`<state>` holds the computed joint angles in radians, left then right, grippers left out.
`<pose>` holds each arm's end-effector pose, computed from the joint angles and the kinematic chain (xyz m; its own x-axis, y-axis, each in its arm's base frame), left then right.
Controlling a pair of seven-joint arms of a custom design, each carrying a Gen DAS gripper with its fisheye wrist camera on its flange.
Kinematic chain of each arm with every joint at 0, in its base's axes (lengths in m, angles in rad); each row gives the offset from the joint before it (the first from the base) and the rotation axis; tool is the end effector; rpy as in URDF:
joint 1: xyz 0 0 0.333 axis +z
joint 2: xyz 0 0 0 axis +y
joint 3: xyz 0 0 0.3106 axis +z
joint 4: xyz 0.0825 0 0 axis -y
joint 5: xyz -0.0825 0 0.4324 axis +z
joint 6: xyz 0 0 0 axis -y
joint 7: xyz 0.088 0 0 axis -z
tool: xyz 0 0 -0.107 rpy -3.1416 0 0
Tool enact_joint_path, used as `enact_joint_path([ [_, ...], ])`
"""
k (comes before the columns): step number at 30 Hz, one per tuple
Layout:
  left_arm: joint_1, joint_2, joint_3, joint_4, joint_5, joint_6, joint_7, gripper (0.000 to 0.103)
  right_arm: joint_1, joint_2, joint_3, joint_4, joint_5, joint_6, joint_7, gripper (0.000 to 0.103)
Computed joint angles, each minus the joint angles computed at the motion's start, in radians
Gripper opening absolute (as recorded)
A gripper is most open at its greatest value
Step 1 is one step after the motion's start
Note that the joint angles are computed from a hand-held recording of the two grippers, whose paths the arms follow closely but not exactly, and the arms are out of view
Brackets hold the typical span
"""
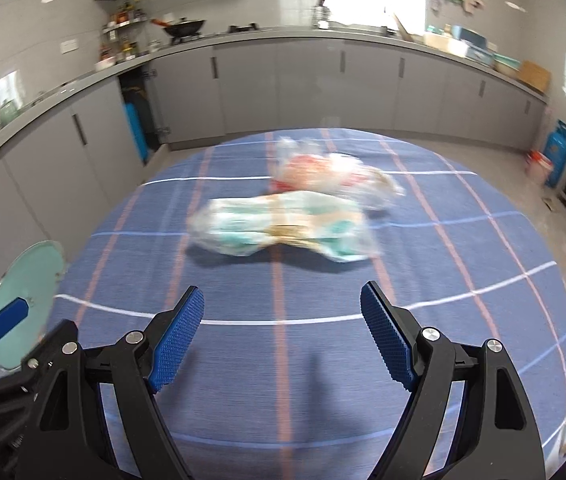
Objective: Collect trash
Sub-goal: 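Move both open tools back over the plastic bundles on the table, then grasp the rubber-banded plastic bundle with the left tool while the right tool grasps the clear bag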
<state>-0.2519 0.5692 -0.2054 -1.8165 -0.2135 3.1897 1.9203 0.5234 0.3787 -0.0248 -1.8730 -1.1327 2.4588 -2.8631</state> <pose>0.6714 -0.2884 0.2849 -0.4897 -0.8719 0.0040 -0.5983 0.3327 -0.7289 0.6028 0.3300 0.2961 -0.4575 -0.8877 -0.0524 -0.5978 0.3506 -0.7209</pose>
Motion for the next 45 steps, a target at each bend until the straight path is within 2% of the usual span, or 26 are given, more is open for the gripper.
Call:
enact_joint_path([
  [6,-0.06,0.071,0.017,0.122,0.033,-0.051,0.006,0.076,-0.038,-0.073,-0.007,-0.107,-0.005,0.001,0.046,0.08],
  [12,-0.114,0.186,0.028,0.315,0.077,-0.138,0.011,0.076,-0.091,-0.121,0.002,-0.179,-0.013,0.023,0.075,0.08],
  [16,-0.106,0.283,-0.017,0.484,0.094,-0.255,0.059,0.076,-0.122,-0.141,0.005,-0.207,-0.02,0.041,0.082,0.08],
  [21,-0.128,0.404,-0.027,0.702,0.108,-0.418,0.104,0.076,-0.159,-0.151,0.002,-0.229,-0.018,0.084,0.075,0.08],
  [24,-0.145,0.447,-0.024,0.778,0.116,-0.462,0.131,0.076,-0.181,-0.148,-0.002,-0.23,-0.004,0.126,0.054,0.08],
  [29,-0.176,0.525,-0.01,0.907,0.132,-0.534,0.146,0.074,-0.194,-0.14,-0.011,-0.218,0.01,0.138,0.02,0.08],
  [31,-0.186,0.538,-0.001,0.925,0.142,-0.541,0.152,0.066,-0.195,-0.142,-0.015,-0.222,0.006,0.143,0.028,0.08],
  [34,-0.196,0.531,0.009,0.91,0.156,-0.528,0.157,0.061,-0.2,-0.143,-0.017,-0.227,0.009,0.152,0.032,0.08],
  [36,-0.199,0.52,0.013,0.887,0.163,-0.515,0.159,0.051,-0.201,-0.145,-0.018,-0.23,0.012,0.149,0.034,0.08],
  [39,-0.204,0.48,0.025,0.805,0.184,-0.441,0.172,0.043,-0.202,-0.148,-0.018,-0.233,0.01,0.147,0.039,0.08],
  [41,-0.196,0.461,0.021,0.768,0.184,-0.413,0.181,0.039,-0.203,-0.149,-0.017,-0.232,0.012,0.141,0.036,0.08],
  [45,-0.148,0.405,-0.025,0.674,0.143,-0.394,0.21,0.033,-0.205,-0.143,-0.014,-0.221,0.021,0.134,0.014,0.08],
])
